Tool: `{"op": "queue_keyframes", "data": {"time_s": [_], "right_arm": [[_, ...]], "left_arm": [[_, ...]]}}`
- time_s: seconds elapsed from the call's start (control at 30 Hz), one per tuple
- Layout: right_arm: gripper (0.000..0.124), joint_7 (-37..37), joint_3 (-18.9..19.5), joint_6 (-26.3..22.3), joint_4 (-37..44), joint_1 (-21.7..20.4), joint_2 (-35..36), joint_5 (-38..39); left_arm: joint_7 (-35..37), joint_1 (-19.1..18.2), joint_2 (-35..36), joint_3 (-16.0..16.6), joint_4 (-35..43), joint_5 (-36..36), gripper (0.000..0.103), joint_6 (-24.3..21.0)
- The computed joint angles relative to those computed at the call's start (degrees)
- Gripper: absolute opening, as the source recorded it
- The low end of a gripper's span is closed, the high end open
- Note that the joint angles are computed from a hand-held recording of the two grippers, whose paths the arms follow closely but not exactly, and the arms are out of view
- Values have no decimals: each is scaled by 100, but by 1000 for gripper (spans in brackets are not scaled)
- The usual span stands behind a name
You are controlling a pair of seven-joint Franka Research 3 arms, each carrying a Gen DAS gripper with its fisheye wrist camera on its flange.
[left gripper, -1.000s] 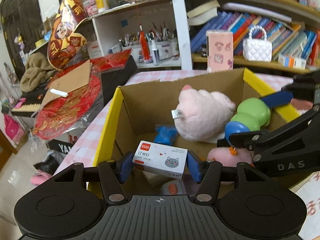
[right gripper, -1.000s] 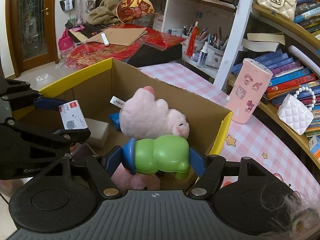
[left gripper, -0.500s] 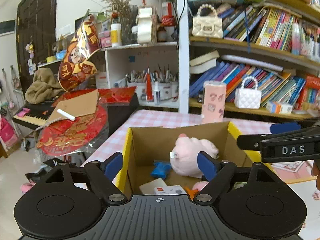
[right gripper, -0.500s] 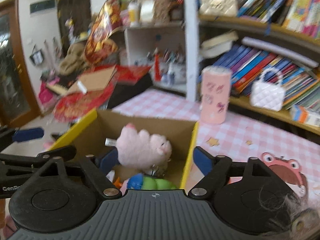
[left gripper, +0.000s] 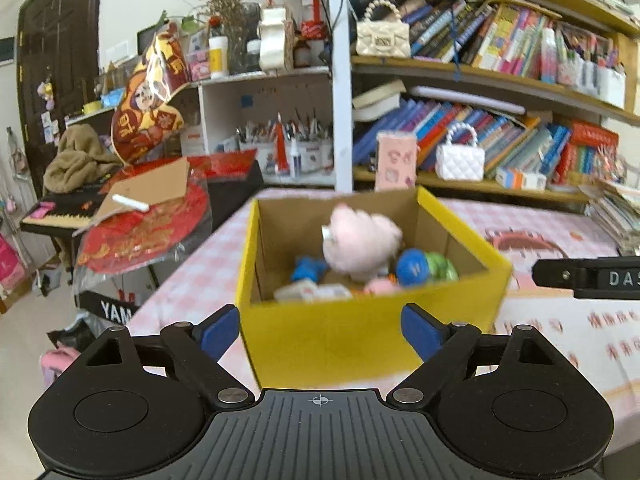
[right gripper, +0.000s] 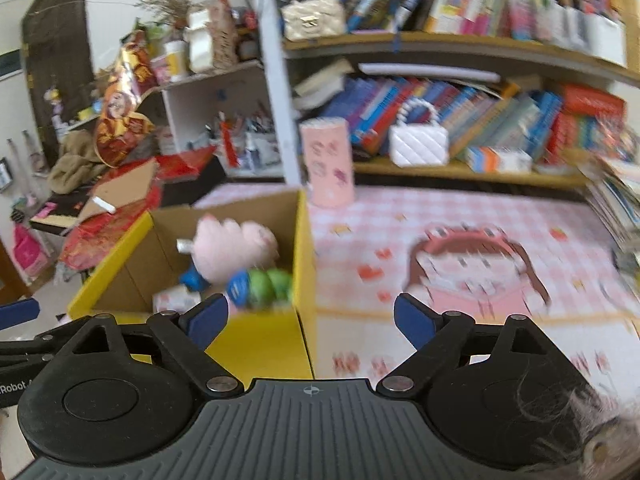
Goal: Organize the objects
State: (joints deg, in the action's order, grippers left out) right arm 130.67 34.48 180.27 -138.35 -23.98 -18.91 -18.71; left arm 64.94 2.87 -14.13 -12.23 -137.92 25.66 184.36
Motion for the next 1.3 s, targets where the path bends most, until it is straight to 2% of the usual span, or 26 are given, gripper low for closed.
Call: {"op": "queue_keyframes", "data": {"time_s": [0.1, 0.23, 0.43, 0.63, 0.73, 0.9, 1.03, 1.17, 1.3], "right_arm": [[89, 185, -76, -218, -474, 232, -520, 187], [90, 400, -144, -625, -890, 528, -1053, 392], [92, 872, -318, -1363, -1272, 981, -1637, 358], [95, 1384, -303, -1862, -1542, 1138, -2136, 67], [96, 1578, -345, -2050, -1628, 1227, -2305, -85], [98, 1817, -395, -2159, -1702, 1201, -2534, -378], [99, 2107, -413, -2195, -1653, 1020, -2659, -469], [102, 2434, -251, -2400, -1583, 836, -2816, -623], [102, 2542, -198, -2694, -1558, 933, -2856, -807]], "left_arm": [[257, -518, -224, 439, -302, -176, 90, -74], [426, -782, -503, 601, -638, -378, 90, -171], [879, -1365, -722, 969, -888, -792, 90, -463], [1004, -1341, -885, 731, -1067, -914, 90, -469], [933, -1279, -933, 544, -1113, -892, 95, -439], [748, -869, -914, 1, -1026, -555, 97, -271], [559, -970, -799, 4, -826, -559, 98, -247], [257, -718, -776, -305, -726, -416, 99, -203], [-30, -427, -884, -611, -796, -194, 99, -207]]}}
